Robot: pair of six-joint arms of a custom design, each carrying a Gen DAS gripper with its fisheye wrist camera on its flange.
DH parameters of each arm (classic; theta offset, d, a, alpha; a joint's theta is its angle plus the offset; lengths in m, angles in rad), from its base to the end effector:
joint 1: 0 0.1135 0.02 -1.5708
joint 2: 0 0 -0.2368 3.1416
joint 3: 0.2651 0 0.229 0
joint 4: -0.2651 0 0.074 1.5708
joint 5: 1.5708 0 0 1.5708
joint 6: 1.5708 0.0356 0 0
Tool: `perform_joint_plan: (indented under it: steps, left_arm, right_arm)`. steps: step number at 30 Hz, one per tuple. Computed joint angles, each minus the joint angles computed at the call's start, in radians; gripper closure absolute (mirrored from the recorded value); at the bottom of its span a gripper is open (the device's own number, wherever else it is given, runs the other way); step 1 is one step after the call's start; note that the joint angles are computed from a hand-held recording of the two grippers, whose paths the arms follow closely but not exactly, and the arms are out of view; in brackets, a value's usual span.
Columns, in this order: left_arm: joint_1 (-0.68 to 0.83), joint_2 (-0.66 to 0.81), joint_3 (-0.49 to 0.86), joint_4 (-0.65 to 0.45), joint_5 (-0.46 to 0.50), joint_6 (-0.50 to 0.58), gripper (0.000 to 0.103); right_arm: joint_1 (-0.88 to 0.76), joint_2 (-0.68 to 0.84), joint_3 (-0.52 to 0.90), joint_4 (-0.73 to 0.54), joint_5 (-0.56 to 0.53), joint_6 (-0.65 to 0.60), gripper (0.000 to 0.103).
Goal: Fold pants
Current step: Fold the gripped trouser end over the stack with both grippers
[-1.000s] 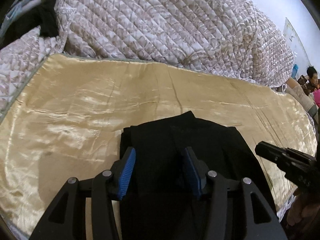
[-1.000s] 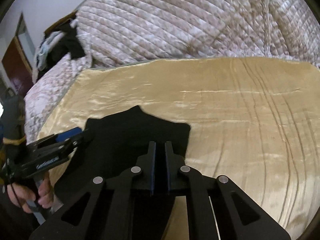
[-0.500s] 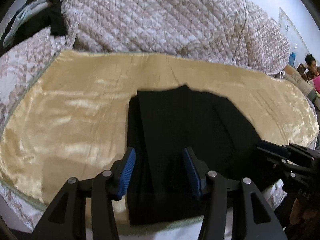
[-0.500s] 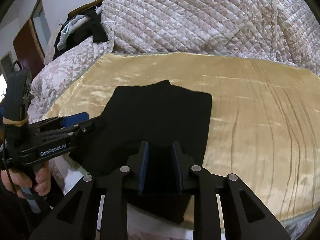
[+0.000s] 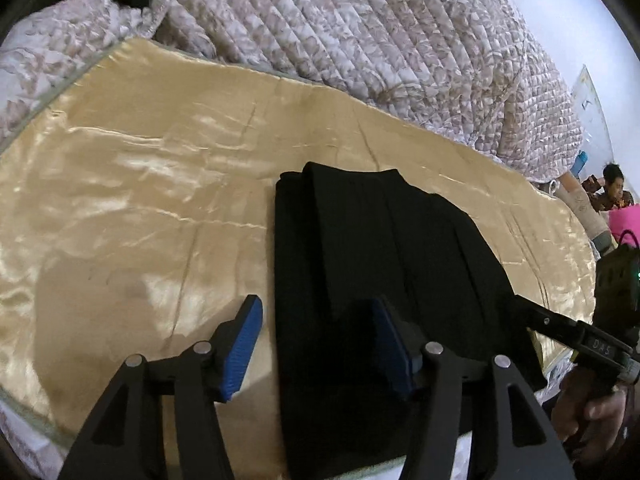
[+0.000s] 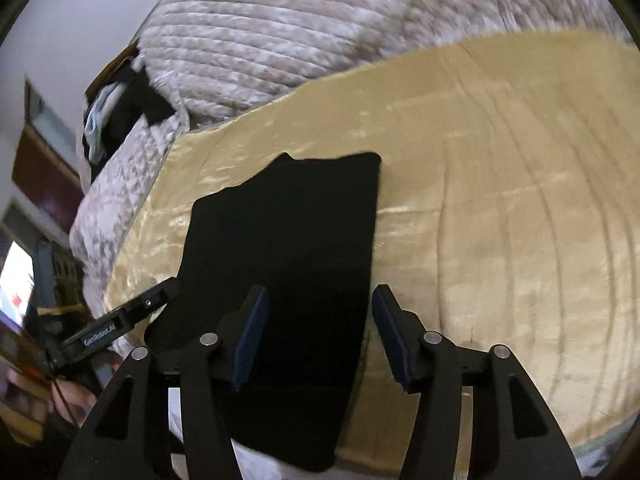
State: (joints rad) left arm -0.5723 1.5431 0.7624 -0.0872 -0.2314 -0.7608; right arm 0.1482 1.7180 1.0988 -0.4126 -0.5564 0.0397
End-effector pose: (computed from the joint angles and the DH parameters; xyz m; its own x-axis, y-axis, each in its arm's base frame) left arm 0.2422 -0.1464 0.1544 -0.7421 -0.3203 -0.5888 -0.1507 0.9357 -0.3190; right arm 0.3167 0.0663 0.1789 -0.8638 -0.0949 -0.4949 -0.3595 0.8042 0.4733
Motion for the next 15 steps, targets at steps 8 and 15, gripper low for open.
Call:
perform_joint_plan:
  steps: [8,15]
  left_arm:
    - [0.072,0.066,-0.007,0.134,0.115,0.025,0.038]
    - [0.051,0.021,-0.051,0.150,0.094,0.009,0.060]
  right_arm:
    - [-0.021,0.138,0.127,-0.020,-0.119,0.048,0.048]
    - [-0.014,0.112,0.107,-0.026,-0.120,0.035,0.055]
